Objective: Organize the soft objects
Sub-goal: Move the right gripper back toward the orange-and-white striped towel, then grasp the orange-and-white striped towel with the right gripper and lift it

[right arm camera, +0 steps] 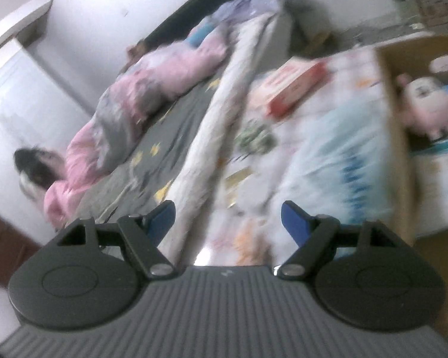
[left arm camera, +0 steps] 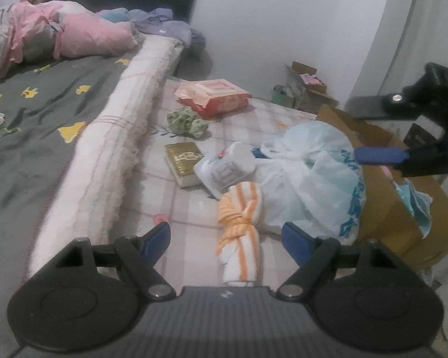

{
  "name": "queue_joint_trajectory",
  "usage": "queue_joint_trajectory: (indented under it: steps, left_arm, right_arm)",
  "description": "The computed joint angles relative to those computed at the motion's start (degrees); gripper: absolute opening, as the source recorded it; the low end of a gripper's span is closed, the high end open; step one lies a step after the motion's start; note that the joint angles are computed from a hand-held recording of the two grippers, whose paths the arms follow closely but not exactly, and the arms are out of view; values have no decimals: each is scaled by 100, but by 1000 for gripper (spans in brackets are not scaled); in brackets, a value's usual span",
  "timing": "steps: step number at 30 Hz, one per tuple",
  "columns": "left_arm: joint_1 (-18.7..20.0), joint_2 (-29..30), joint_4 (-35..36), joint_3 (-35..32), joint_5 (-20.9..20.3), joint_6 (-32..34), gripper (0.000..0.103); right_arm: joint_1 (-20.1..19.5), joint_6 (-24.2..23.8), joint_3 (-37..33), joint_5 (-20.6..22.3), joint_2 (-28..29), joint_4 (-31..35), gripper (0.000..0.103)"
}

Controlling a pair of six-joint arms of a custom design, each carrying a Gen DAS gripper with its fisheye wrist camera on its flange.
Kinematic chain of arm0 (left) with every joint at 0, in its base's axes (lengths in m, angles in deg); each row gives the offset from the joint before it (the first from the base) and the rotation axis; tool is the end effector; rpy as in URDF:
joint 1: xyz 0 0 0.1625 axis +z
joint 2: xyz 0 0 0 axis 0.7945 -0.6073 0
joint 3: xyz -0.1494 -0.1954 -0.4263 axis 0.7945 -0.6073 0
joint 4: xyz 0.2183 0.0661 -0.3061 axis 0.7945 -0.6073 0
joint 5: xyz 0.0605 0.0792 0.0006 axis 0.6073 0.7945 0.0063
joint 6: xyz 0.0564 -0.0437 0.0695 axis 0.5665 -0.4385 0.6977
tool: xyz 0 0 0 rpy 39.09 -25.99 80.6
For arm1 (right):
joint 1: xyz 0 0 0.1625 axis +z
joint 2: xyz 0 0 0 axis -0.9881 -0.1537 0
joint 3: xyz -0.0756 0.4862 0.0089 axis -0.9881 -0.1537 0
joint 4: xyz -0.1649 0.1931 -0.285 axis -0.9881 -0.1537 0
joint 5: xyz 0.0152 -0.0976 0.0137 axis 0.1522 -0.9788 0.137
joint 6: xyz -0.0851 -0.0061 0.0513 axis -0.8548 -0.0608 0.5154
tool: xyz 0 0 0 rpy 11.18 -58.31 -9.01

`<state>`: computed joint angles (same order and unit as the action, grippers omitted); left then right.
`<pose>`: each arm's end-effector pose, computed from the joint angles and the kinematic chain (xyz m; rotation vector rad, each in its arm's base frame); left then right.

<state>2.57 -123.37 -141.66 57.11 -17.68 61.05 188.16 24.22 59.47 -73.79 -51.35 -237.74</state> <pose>-0.1693 -0.5588 0.2780 0.8274 2.5417 -0.7902 0.2816 -0.5544 0.2344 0.0745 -2.8353 1.1362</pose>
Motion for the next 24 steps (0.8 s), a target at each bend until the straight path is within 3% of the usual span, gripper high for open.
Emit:
queue_joint_trajectory:
  steps: [4,10,19,24]
  left_arm:
    - [54,-50,19,27,6,36,82]
    - [154,-32,84,22,-191,140,81]
    - [371,326,473,-322,-629,317,77]
    - [449,550,764,-571,-786,256,70]
  right_arm:
    - [115,115,-79,121,301,96,77]
    - [175,339,-32,-42,672,96,76]
    - [131,816,-12,-876,1247,-432,72]
    - [-144,1186,-20,-560,1368,-547,61]
